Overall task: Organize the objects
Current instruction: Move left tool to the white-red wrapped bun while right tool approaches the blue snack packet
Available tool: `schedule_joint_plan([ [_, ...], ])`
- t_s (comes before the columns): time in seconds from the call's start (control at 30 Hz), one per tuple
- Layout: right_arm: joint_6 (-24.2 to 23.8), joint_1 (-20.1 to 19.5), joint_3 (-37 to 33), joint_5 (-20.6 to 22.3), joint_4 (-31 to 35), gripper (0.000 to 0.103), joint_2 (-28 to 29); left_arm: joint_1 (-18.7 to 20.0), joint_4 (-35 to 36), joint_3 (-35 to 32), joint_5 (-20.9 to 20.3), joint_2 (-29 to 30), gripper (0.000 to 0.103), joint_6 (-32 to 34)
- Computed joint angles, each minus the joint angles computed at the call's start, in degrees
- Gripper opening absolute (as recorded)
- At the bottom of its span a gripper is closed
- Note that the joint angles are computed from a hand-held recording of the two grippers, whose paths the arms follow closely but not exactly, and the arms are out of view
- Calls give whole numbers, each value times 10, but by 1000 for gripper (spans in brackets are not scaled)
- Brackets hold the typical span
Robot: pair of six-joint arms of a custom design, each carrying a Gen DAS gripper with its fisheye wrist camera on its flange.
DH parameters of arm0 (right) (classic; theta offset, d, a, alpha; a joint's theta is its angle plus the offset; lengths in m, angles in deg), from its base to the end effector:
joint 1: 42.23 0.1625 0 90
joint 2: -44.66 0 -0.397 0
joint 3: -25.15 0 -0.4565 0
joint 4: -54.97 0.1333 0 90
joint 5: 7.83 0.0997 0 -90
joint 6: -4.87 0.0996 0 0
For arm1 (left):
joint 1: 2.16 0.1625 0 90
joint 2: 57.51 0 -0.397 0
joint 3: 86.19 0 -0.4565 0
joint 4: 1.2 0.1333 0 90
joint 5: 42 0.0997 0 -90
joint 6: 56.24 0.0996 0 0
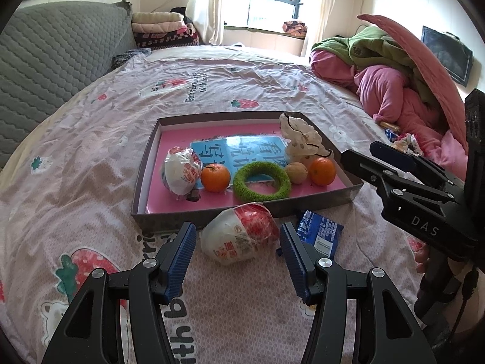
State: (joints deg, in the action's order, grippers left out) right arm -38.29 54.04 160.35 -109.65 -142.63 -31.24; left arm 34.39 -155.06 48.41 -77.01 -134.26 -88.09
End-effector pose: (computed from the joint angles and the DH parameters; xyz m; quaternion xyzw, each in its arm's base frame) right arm 0.1634 -0.4538 0.1646 0.3412 -0.8421 0.3563 0.2179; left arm -0.2247 -0.4341 0.1160 0.1422 0.8747 -0.3466 0.3076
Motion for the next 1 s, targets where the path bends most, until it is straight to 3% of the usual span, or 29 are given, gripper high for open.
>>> schedule_joint_plan([
  [1.0,8,3,43,-1,9,69,-33,-49,102,25,4,-51,59,-79],
])
